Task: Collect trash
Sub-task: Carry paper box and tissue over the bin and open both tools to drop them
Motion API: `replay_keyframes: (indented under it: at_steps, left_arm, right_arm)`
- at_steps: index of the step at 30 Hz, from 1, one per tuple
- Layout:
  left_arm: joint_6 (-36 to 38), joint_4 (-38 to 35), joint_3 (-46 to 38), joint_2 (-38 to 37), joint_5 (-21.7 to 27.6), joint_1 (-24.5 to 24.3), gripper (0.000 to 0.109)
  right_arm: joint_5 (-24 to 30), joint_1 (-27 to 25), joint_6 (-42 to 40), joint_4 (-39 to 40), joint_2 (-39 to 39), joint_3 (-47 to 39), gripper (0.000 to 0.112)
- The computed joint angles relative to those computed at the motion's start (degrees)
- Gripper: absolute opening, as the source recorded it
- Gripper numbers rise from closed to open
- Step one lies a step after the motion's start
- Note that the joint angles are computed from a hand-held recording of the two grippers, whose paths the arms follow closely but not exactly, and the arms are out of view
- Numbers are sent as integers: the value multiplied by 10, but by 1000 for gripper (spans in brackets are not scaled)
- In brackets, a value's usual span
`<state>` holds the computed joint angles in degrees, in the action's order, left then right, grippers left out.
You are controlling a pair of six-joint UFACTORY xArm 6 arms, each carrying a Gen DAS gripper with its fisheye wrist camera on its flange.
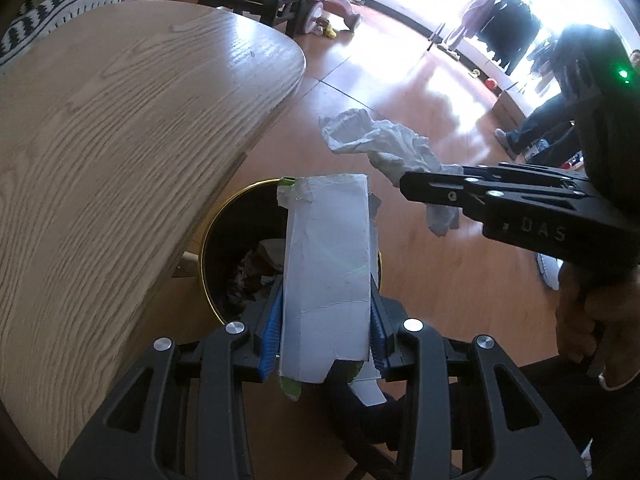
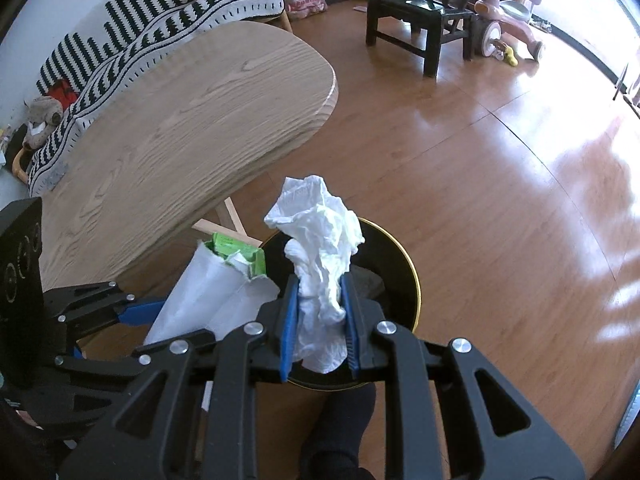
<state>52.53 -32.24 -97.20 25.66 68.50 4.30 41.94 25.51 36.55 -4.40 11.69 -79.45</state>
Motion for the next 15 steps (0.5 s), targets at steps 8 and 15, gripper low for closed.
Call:
replay_keyframes:
  at_steps: [8,15]
  left_arm:
    - [-4,15,14,-4,-35,-16,37]
    - [2,18,26,-8,-44,-13,38]
  right_arm:
    - [4,-4,0,4,4,-5,20]
    - [1,-1,2,4,6,-6,20]
